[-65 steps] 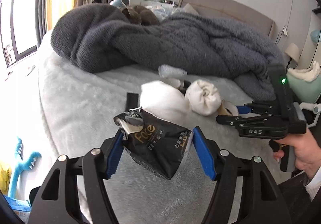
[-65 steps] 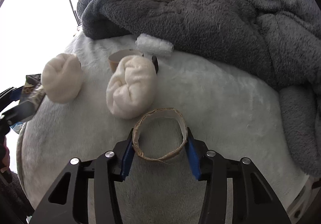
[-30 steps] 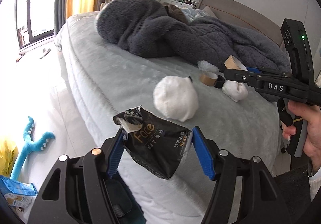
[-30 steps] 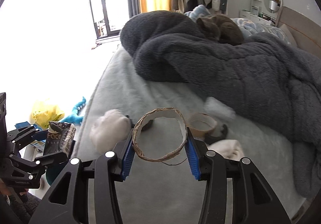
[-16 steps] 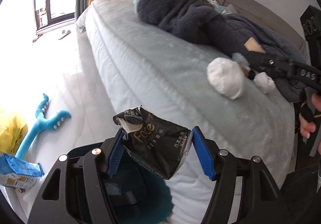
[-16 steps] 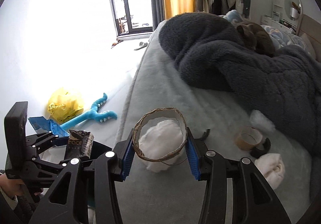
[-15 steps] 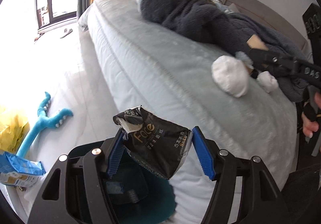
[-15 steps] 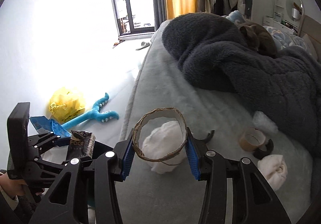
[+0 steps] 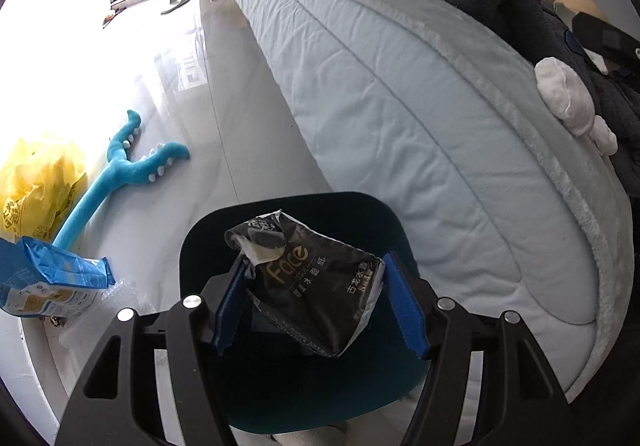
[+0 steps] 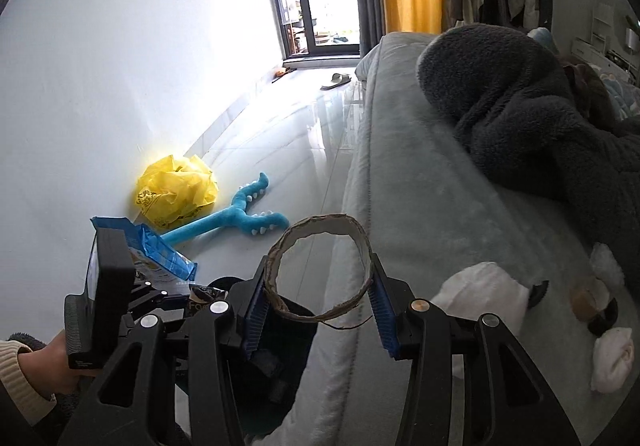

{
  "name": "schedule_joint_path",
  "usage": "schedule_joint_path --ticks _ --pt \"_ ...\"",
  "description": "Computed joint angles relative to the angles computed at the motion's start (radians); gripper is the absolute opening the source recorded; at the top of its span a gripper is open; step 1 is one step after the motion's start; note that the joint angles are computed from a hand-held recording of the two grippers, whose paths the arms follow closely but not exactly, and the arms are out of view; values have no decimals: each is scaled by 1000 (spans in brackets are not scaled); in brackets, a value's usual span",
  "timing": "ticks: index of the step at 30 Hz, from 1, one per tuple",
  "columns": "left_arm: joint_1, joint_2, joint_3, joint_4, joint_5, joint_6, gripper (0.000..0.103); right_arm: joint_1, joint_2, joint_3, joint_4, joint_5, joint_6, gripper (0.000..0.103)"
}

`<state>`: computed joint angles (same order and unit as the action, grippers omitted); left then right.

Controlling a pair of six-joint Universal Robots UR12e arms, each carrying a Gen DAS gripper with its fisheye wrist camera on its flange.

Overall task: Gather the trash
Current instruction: 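Carry both items over the black bin and open both tools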

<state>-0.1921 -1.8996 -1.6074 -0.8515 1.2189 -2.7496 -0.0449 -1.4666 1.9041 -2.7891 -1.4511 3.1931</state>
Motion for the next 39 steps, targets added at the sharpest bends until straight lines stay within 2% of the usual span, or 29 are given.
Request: schedule_joint_path --ticks 6,9,14,18,26,31,39 --pt "27 -19 26 -145 -19 1 69 27 39 -28 27 47 -3 47" --pt "30 -19 27 -171 -3 11 72 40 59 -44 47 61 -7 47" --pt "40 -20 38 -225 1 14 81 56 88 -68 80 78 -6 47" --pt "58 -11 30 -206 -9 -2 85 60 109 -81 103 95 -1 47" --pt "93 10 10 -135 -52 -40 85 80 147 -106 154 94 3 47" --pt "113 27 -10 -48 -90 -71 85 96 173 -120 189 87 -2 47" --pt "129 49 -43 108 -105 -102 85 119 210 -140 241 71 -9 47"
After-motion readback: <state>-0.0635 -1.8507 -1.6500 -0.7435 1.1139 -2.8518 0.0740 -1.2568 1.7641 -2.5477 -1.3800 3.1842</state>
